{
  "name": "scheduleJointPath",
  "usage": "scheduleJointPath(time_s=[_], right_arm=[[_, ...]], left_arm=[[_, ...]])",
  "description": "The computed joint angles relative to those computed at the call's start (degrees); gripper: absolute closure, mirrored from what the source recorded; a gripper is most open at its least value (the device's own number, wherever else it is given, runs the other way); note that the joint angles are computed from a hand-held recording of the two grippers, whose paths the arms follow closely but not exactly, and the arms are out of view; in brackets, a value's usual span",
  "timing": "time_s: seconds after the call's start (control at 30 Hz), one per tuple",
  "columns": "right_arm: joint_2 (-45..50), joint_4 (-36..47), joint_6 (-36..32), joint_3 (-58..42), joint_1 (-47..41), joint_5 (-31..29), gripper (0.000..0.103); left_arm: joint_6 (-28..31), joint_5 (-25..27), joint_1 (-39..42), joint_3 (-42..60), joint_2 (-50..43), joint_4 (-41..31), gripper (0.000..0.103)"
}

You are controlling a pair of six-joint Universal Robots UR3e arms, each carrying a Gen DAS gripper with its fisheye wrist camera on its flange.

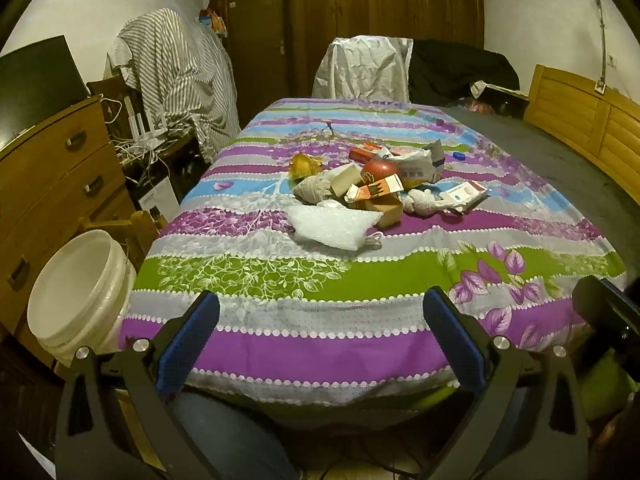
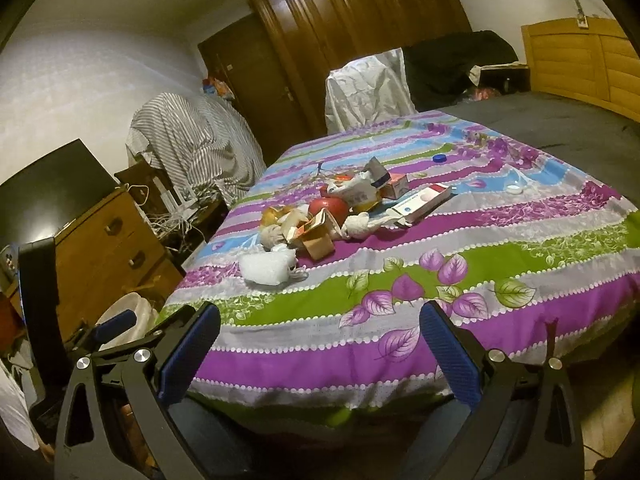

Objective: Collect trash
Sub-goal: 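Move both grippers toward the trash pile on the bedspread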

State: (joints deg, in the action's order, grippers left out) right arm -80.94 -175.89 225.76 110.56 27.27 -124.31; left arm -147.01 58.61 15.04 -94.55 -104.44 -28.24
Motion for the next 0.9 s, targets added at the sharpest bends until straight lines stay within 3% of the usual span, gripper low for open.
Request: scheduleJointPath(time_s=[0.3,0.53,0.9], right_arm=[[0.0,6.5,-1.9,-4.2,-2.3,-3.7,0.004],[3.0,9.3,-10.3,-12.1,-5.0,-2.1,0.004],[4.7,8.8,-13.4,-14.3,-10.9,3.8,0.004]], left_arm=[[-2.3,1.6,-0.6,2.0,-2.4,2.8,0.005],[-4.5,4.5,-2.6,8.3,-7.0,5.7,0.005],[-6.0,7.9,-5.4,19.1,-14.1,2.4,0.005]])
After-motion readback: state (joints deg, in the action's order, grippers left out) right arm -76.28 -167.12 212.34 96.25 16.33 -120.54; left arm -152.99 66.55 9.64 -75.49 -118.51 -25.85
